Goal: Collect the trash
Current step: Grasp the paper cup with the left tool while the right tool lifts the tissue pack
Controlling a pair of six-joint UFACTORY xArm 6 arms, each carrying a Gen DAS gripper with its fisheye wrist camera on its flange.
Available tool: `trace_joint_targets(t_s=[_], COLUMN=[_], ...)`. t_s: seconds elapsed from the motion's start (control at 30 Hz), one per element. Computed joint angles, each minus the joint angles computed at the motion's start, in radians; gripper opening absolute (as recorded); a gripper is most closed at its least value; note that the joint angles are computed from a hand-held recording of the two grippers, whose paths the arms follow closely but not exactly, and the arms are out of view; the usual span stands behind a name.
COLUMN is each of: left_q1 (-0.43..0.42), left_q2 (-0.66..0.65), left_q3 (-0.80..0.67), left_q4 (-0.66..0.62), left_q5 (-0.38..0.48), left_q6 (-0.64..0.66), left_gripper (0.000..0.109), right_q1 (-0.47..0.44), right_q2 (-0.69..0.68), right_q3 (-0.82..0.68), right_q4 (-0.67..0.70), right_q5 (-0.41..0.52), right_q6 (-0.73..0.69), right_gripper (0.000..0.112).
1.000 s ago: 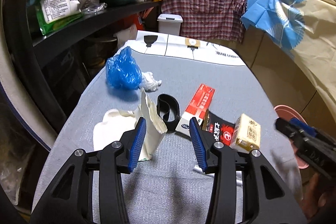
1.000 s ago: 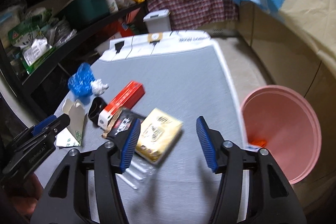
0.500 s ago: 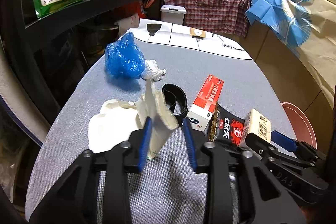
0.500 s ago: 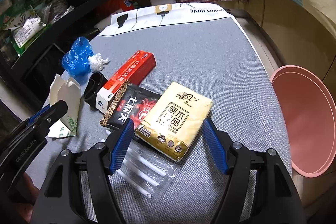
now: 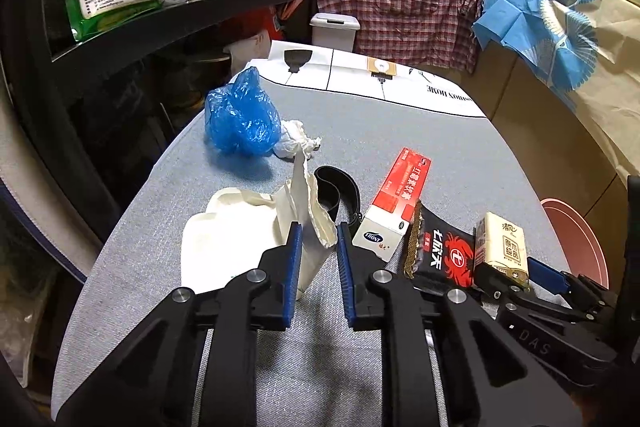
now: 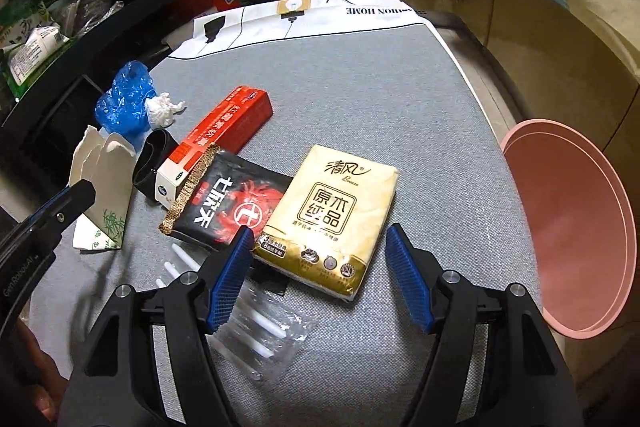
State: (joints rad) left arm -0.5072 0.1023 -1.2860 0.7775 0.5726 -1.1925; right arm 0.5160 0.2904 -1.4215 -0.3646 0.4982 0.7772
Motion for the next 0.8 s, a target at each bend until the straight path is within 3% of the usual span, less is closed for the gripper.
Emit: trace_joint_targets(t_s=[0.23,0.8], left_q1=[0.000,-0.031], left_q2=[0.001,-0.053], left_q3=[-0.014,-0.010], left_q4=[0.015,0.079], left_q5=[0.011,0.049], left_q6=[0.000,-0.012], left_gripper=[0.015,0.009], right_q1=[-0.004,-0.026], right_q2=[-0.021,-0.184], right_q3=[0.019,0.145], right_q4=[-0.052,-0.177], right_q5=[0.005,-0.067], right_q6=[0.034,0.095], right_gripper=[0.058,0.057])
